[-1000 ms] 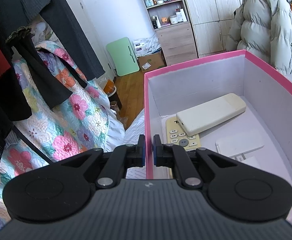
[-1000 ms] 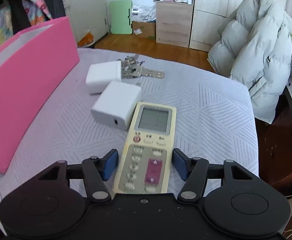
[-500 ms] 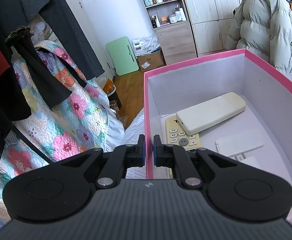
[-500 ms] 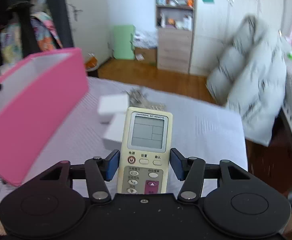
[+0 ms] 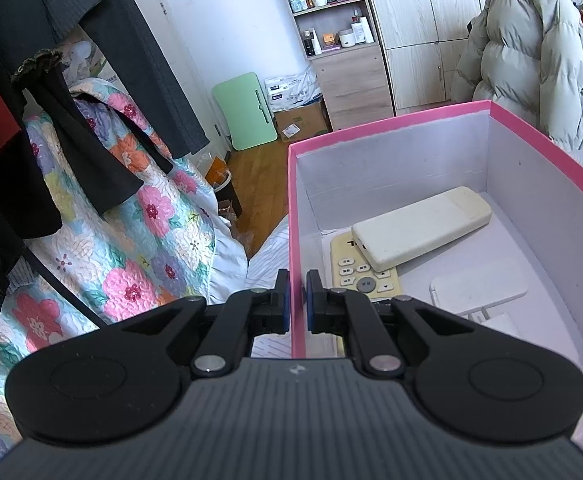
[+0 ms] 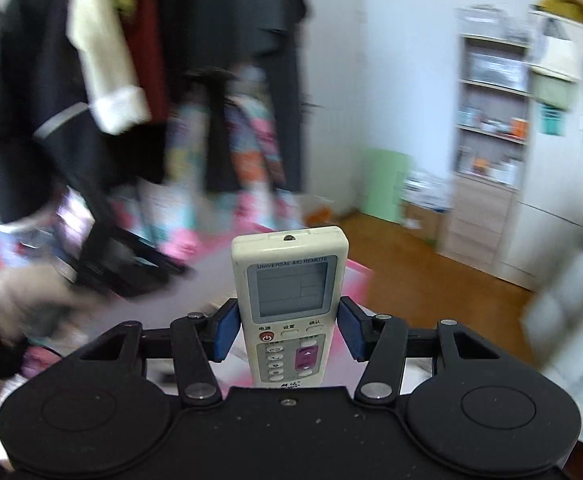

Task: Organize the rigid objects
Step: 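Carry the cream remote into the pink box and release it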

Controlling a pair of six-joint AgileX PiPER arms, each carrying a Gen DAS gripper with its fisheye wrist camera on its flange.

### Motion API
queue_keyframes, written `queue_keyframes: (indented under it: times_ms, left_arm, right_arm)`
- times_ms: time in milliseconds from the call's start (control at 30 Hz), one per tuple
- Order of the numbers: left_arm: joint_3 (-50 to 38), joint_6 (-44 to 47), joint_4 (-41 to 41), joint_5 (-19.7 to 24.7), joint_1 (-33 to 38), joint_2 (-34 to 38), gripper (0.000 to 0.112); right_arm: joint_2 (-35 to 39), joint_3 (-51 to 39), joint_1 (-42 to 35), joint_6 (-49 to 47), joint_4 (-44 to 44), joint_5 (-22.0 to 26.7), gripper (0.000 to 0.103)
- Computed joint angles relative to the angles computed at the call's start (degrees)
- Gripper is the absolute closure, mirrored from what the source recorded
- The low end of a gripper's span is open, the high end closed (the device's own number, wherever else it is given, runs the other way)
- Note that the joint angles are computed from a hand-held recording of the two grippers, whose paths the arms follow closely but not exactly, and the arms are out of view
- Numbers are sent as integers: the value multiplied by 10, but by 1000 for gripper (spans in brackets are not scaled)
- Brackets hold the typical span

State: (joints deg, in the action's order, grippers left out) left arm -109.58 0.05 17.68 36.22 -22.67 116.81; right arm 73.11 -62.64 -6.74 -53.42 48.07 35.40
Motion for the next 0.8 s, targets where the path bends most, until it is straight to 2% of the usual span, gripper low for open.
queue_keyframes:
  times_ms: [133,200,333,433,500,633,700,800]
  left_arm:
    - [-3,9,-19,-2,4,1,106]
    - [-3,12,-20,-2,5,1,106]
    - [-5,6,-14,0,5,2,106]
    - [-1,11,-33,-6,11,-1,106]
    - [0,15,-44,-8,15,-2,106]
    - [-3,19,-45,-8,16,0,106]
    - [-3,18,-47,-8,16,0,106]
    - [-3,16,-45,-9,14,0,107]
  right_arm:
    - [109,-125,35,54,13,106,45]
    - [163,-172,65,101,-13,129,45]
    - [258,-247,113,212,-87,132,45]
    - [321,-305,123,290,-110,155,45]
    - [348,-327,125,324,-114,152,45]
    - [403,-396,119,414,-140,188,44]
    - [410,-392,117,443,-140,181,44]
    - [388,-350,121,418,-138,136,44]
